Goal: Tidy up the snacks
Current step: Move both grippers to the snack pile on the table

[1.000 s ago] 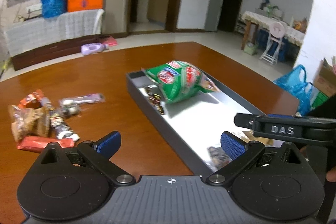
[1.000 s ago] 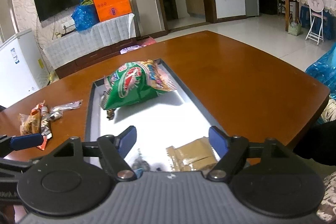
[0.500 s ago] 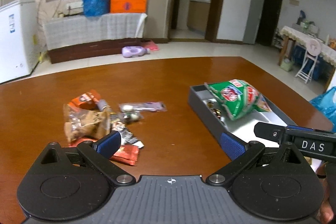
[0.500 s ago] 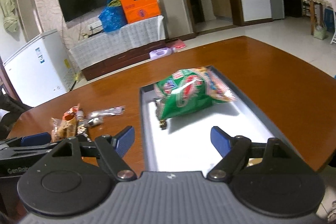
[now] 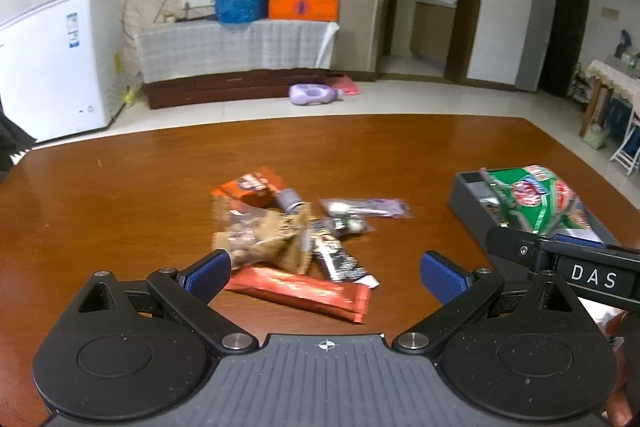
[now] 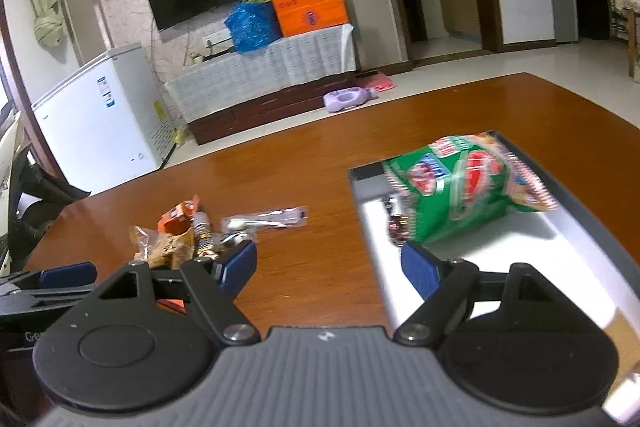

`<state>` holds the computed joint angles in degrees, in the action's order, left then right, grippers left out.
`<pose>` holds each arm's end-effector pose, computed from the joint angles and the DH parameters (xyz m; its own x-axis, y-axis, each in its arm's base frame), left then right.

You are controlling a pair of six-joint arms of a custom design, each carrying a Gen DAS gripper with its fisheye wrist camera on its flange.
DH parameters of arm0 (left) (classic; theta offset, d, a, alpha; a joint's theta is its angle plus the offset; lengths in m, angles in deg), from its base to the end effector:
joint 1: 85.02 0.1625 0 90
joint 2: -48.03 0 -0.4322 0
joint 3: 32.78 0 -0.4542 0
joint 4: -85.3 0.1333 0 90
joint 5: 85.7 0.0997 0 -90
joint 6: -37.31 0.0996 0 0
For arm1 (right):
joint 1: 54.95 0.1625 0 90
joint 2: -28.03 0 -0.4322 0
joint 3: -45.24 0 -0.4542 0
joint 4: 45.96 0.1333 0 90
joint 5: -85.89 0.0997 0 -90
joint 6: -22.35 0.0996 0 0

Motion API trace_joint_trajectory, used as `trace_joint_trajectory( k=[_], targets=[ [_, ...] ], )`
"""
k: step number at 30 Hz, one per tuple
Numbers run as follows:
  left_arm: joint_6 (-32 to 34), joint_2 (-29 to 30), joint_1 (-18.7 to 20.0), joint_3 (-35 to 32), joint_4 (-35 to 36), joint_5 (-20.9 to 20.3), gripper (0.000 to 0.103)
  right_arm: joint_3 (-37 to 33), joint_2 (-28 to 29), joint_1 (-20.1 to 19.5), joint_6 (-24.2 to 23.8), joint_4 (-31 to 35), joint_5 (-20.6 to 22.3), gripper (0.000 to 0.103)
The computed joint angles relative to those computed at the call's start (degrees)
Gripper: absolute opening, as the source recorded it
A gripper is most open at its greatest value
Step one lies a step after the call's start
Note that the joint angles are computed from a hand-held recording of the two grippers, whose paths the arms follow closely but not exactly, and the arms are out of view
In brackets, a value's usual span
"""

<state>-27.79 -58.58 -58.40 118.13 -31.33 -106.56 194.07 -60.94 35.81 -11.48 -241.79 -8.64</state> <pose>-0.1540 -0.3304 0.1954 -0.7331 -0.1997 -0.6502 0.4439 0.5838 -0.6798 0.1304 -0.3748 0.2045 -0.8235 -0.3507 0.4459 -0.5630 0.6016 -0.5667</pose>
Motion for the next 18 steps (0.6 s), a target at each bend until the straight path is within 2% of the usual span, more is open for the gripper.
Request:
trace_joint_trajectory(
  k=[6,13,16,18],
  targets=[
    [-3.59,-3.91,1.33,-0.30,6.46,0.63,0.102,-1.40,4.92,1.65,-0.80,-1.11,-0.56,0.081],
    [-9.78,-7.38,3.80,-0.97,13.23,1.40,0.101,-3.19,10.77,3.69,-5.61,-3.43,-0.80,0.081],
    [-18.96,-8.22,3.98,-2.43,24.03,3.46,0.101,-4.26,12.68,4.40,-7.44,-2.62,-1.14,0.081],
    [-23.06,-8.94,4.27,-3.06,28.30,4.06,0.101,-4.88,14.03,4.87,-8.65,-2.67,-1.25,0.081]
  ],
)
